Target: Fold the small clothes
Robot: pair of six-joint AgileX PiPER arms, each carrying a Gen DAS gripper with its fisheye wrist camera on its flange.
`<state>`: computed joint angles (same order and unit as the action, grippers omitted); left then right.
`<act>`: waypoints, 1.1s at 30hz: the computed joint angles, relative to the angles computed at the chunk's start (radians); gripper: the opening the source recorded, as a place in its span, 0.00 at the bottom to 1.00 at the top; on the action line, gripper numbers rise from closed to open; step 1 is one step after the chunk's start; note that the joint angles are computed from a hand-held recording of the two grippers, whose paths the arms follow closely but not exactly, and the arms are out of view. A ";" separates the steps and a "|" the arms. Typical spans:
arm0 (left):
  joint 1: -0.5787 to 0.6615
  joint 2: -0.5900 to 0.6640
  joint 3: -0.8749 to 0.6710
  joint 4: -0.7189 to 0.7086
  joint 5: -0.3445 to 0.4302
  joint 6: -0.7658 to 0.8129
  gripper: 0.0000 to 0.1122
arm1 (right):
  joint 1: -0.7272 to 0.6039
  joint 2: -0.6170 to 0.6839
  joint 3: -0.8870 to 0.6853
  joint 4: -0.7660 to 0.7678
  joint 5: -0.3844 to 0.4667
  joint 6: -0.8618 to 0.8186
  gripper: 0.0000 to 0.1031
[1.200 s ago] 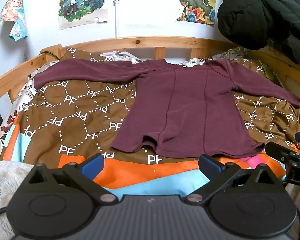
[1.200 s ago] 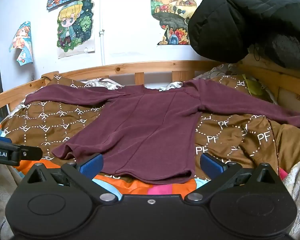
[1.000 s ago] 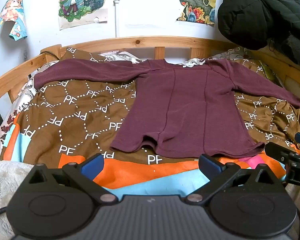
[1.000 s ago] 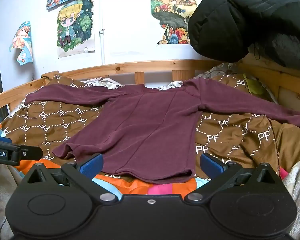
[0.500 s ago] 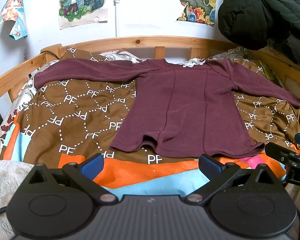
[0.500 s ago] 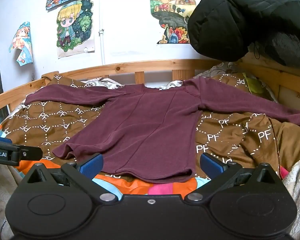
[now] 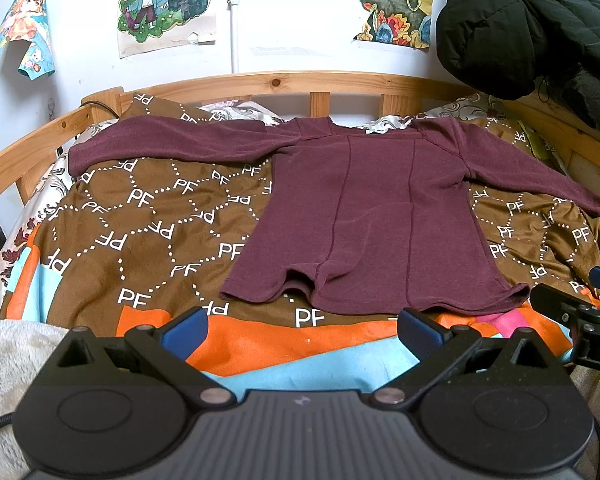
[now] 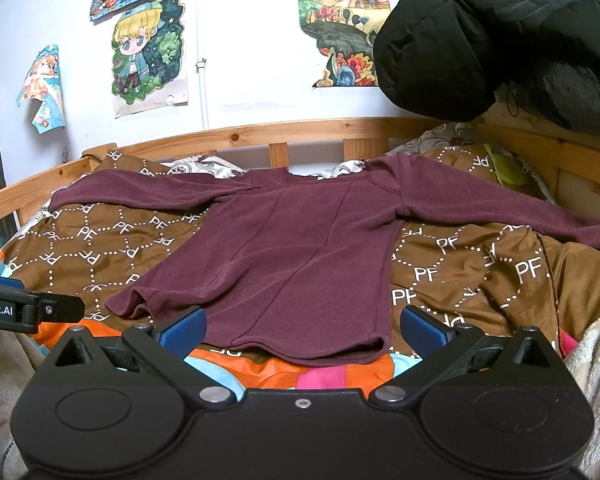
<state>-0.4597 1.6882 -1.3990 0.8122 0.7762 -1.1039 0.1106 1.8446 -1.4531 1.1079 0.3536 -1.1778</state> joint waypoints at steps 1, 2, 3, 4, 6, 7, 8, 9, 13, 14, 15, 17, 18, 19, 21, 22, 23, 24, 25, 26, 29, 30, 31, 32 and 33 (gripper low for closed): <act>0.000 0.000 0.000 0.000 0.000 0.000 0.91 | 0.000 0.001 -0.001 0.000 0.001 0.000 0.99; 0.000 0.000 0.000 0.000 0.000 0.000 0.91 | 0.000 0.001 -0.001 0.000 0.001 0.000 0.99; 0.000 0.000 0.000 0.000 0.000 0.000 0.91 | 0.000 0.001 -0.001 0.000 0.001 0.000 0.99; 0.000 0.000 0.000 0.000 0.000 0.000 0.91 | -0.001 0.001 -0.001 0.001 0.001 0.000 0.99; 0.000 0.000 0.000 0.000 0.000 0.000 0.91 | -0.001 0.001 -0.001 0.001 0.001 0.000 0.99; 0.000 0.000 0.000 0.000 0.000 0.000 0.91 | -0.001 0.001 -0.001 0.001 0.001 0.000 0.99; 0.000 0.000 0.000 0.000 0.000 0.000 0.91 | -0.001 0.001 -0.001 0.001 0.001 0.000 0.99; 0.000 0.000 0.000 0.000 0.000 0.000 0.91 | -0.001 0.001 -0.001 0.001 0.001 0.000 0.99; 0.000 0.000 0.000 -0.001 0.000 0.000 0.91 | -0.002 0.001 -0.001 0.000 0.003 0.002 0.99; 0.000 0.000 0.000 -0.001 0.000 0.000 0.91 | -0.002 0.001 -0.001 0.000 0.003 0.002 0.99; 0.000 0.000 -0.001 -0.001 0.000 0.001 0.91 | -0.002 0.001 -0.001 0.000 0.003 0.002 0.99; 0.000 0.000 -0.001 -0.001 0.000 0.001 0.91 | -0.002 0.001 -0.001 -0.002 0.003 0.003 0.99; 0.000 0.000 -0.001 -0.001 0.000 0.001 0.91 | -0.002 0.001 -0.001 -0.002 0.003 0.003 0.99; 0.000 0.000 -0.001 -0.001 0.000 0.001 0.91 | -0.002 0.001 -0.001 -0.002 0.003 0.003 0.99; 0.000 0.000 -0.001 -0.001 0.000 0.001 0.91 | -0.002 0.001 -0.002 -0.002 0.004 0.005 0.99; 0.000 0.000 -0.001 -0.001 0.000 0.001 0.91 | -0.002 0.001 -0.002 -0.002 0.004 0.005 0.99; 0.000 0.000 -0.001 -0.001 0.000 0.001 0.91 | -0.003 0.001 -0.003 -0.004 0.005 0.006 0.99; 0.000 0.000 -0.001 -0.001 0.000 0.001 0.91 | -0.003 0.001 -0.003 -0.004 0.005 0.007 0.99; 0.000 0.000 -0.001 -0.001 0.000 0.001 0.91 | -0.003 0.002 -0.003 -0.005 0.005 0.008 0.99; 0.000 0.000 -0.001 -0.001 0.000 0.001 0.91 | -0.003 0.002 -0.004 -0.007 0.006 0.010 0.99; 0.000 0.000 -0.001 -0.004 0.000 0.003 0.91 | -0.003 0.003 -0.006 -0.009 0.007 0.012 0.99; 0.000 0.000 -0.001 -0.004 0.000 0.003 0.91 | -0.003 0.003 -0.006 -0.009 0.007 0.012 0.99; 0.000 0.000 -0.001 -0.004 0.000 0.003 0.91 | -0.003 0.003 -0.006 -0.010 0.007 0.014 0.99; 0.000 0.000 -0.001 -0.004 0.000 0.002 0.91 | -0.003 0.003 -0.008 -0.013 0.008 0.017 0.99; 0.001 0.000 -0.001 -0.005 0.000 0.003 0.91 | -0.004 0.003 -0.008 -0.013 0.008 0.018 0.99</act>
